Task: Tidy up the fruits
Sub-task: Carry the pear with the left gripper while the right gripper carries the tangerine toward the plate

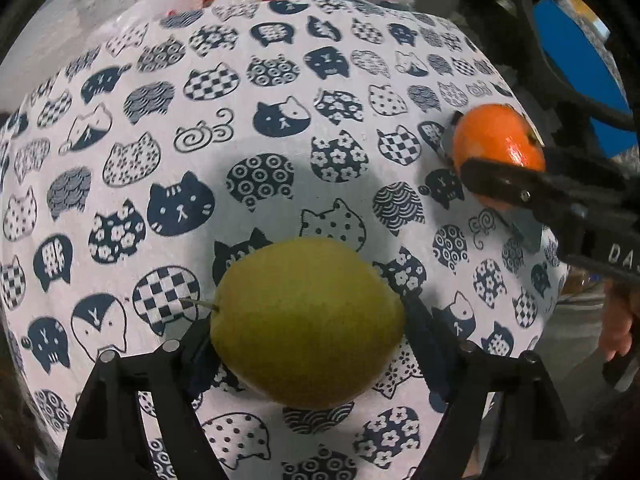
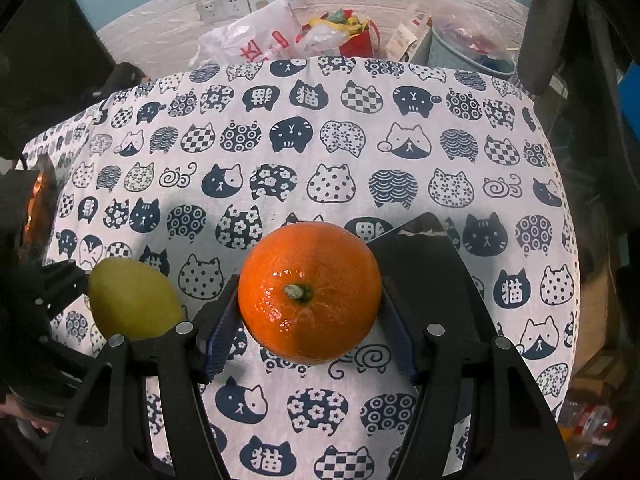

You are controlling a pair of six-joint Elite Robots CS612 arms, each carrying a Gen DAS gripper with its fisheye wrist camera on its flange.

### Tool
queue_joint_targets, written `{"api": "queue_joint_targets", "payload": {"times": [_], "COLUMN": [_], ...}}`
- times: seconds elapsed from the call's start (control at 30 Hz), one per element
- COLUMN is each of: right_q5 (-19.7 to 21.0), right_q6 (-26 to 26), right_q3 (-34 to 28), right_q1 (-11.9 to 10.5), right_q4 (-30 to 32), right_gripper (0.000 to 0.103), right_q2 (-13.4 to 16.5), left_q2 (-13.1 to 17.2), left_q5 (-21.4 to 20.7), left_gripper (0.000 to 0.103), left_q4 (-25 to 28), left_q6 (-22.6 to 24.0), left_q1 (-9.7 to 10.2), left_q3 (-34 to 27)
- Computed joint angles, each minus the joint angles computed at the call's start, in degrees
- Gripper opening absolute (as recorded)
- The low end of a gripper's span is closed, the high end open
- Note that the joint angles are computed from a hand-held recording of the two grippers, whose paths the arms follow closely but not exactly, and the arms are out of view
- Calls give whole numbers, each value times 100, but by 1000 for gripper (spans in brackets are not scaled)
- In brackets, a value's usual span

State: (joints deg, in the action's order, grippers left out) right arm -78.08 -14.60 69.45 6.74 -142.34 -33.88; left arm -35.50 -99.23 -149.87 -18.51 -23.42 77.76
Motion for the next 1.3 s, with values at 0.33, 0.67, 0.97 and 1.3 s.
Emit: {"api": "queue_joint_targets", "payload": {"times": [0.33, 0.67, 0.97, 1.3], "right_q5": [23, 55, 196, 407], "right_q6": [-32, -36, -142, -278], "right_q3": [43, 46, 77, 36], "right_q1": [1, 42, 138, 293], "right_q4": [-100, -237, -431, -514], "right_gripper": [65, 65, 65, 65], "right_q2": [-41, -75, -180, -251], "left_q2": [-58, -250, -551, -872], "left_q5": [382, 625, 829, 1134], "left_gripper": [82, 82, 82, 82], "left_q4": [-134, -520, -992, -1476], "left_q6": [259, 66, -174, -487], "left_q1": [-78, -25, 57, 154], "left_q3": [118, 353, 725, 1142]}}
